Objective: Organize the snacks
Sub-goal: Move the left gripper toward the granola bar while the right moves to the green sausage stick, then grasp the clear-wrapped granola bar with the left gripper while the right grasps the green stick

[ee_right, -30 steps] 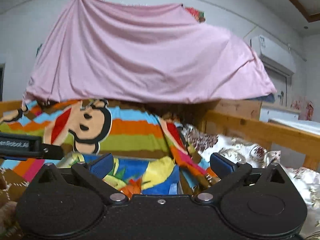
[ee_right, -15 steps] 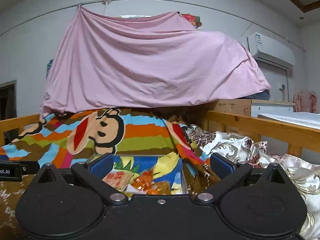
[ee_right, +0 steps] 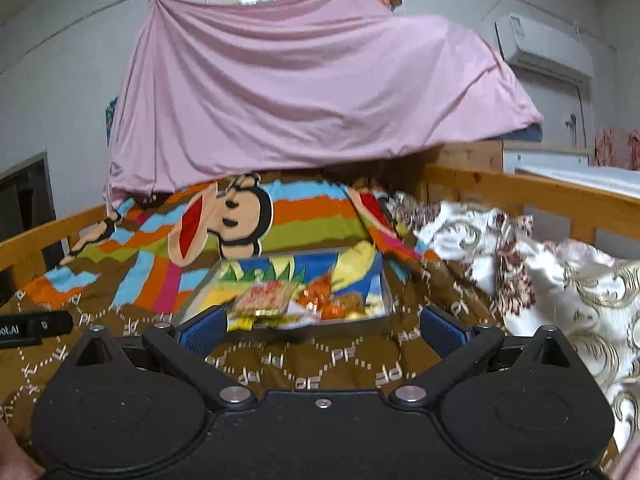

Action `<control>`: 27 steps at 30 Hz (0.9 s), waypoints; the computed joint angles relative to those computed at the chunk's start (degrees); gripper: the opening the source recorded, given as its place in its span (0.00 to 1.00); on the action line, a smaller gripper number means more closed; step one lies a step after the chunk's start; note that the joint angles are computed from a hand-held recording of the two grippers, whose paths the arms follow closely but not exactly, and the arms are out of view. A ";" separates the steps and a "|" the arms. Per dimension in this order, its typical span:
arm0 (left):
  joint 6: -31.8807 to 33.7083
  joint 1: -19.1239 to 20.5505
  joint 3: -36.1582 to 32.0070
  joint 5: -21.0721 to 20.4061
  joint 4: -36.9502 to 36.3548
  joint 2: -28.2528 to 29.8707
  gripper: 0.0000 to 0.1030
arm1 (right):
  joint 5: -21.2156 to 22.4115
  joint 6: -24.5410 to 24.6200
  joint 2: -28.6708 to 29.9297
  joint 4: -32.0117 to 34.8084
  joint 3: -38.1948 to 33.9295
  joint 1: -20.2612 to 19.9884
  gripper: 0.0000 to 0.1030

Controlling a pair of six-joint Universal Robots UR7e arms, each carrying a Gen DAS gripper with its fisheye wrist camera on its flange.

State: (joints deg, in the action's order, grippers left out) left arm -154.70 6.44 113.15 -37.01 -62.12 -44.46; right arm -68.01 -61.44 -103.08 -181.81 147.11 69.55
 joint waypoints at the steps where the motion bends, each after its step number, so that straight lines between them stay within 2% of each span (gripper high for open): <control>1: -0.08 -0.19 0.15 -0.91 -0.64 -0.17 1.00 | -0.66 -0.22 -0.44 0.58 0.16 0.25 0.99; 6: -0.13 -0.06 -0.38 -5.74 -1.74 0.00 1.00 | -1.51 -2.71 -3.36 4.20 1.22 0.38 0.99; 10: -1.79 0.36 -0.51 -8.97 -1.74 -0.43 1.00 | -3.34 -5.10 -3.26 4.22 1.83 1.44 0.99; 15: -3.34 1.63 2.00 -11.87 -5.84 -4.48 1.00 | -7.80 -3.60 -1.22 3.59 1.78 4.69 0.99; 20: 0.71 2.92 6.70 -10.84 -13.50 -10.31 1.00 | -11.61 -4.30 2.38 2.79 1.67 7.73 0.99; 24: 7.64 5.83 9.37 -8.19 -18.45 -14.38 1.00 | -14.29 -4.51 6.54 1.86 1.01 9.94 0.99; 27: 16.28 9.03 10.16 -5.99 -19.64 -16.82 1.00 | -14.95 -5.58 9.97 0.04 0.86 11.01 0.99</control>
